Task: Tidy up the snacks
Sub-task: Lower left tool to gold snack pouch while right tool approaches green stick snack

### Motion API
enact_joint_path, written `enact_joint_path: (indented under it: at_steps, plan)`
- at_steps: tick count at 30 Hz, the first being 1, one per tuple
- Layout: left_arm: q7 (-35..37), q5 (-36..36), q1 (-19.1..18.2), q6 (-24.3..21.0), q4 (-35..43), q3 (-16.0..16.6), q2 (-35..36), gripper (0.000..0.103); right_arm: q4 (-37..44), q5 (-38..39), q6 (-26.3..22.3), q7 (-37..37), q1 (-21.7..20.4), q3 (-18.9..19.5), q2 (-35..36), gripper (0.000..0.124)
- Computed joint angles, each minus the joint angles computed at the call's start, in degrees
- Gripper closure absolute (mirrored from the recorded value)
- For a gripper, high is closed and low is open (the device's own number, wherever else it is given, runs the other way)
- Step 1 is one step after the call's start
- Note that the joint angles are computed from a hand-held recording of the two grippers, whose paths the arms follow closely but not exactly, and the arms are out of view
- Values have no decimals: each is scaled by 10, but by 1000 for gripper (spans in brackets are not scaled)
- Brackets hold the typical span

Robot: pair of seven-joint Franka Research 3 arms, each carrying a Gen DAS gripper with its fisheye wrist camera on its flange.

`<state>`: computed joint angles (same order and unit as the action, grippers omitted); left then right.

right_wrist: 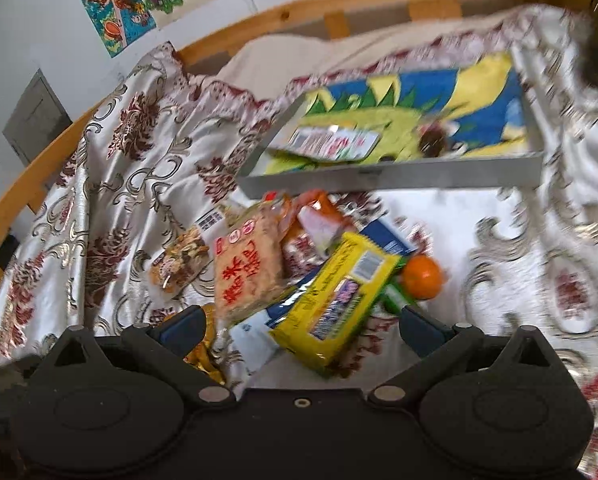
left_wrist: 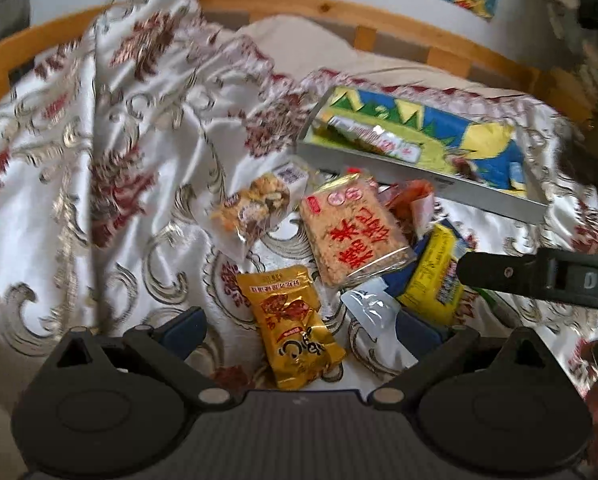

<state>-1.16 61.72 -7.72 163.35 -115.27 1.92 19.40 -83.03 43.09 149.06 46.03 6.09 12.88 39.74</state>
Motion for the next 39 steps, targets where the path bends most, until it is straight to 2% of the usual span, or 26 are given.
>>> enact_joint_path:
  at_steps: [2, 5, 8, 10, 12, 17, 20, 23, 24, 29, 32, 34, 39]
  plan:
    - [53, -62, 16, -12, 16, -20, 21, 1, 35, -11, -33, 24, 4, -5, 22, 22]
    - [87, -106, 15, -15, 28, -20, 40, 1, 87, -25, -78, 70, 8, -12, 55, 22]
    - [109, -118, 2, -18, 36, -11, 50, 1, 131, -43, -109, 128, 16, -23, 84, 22]
    - [114, -112, -9, -20, 40, -2, 55, 1, 155, -61, -113, 161, 24, -31, 101, 24]
    - [116, -106, -21, -34, 52, 5, 63, 1, 174, -73, -116, 180, 25, -33, 115, 26]
    - [168, -109, -35, -83, 82, -2, 83, 1, 207, -90, -138, 197, 19, -26, 141, 31]
    - [148, -107, -37, -73, 73, 4, 77, 5, 209, -95, -141, 200, 17, -24, 144, 33]
    - [55, -48, -51, -13, 48, 34, 62, 5, 208, -95, -139, 200, 15, -21, 144, 33]
    - [39, -31, -55, -6, 47, 38, 61, 5, 209, -95, -140, 200, 15, -20, 145, 33]
    - [24, 52, -67, -26, 65, 38, 66, 3, 220, -95, -150, 199, 12, -17, 152, 33]
    - [82, -15, -32, -36, 71, 1, 75, 3, 228, -95, -156, 195, 11, -17, 157, 33]
    - [103, -63, -18, -38, 71, -9, 79, 3, 235, -95, -162, 193, 11, -15, 161, 33]
    - [89, -91, -26, -39, 67, 9, 81, 3, 247, -94, -177, 186, 11, -13, 168, 34]
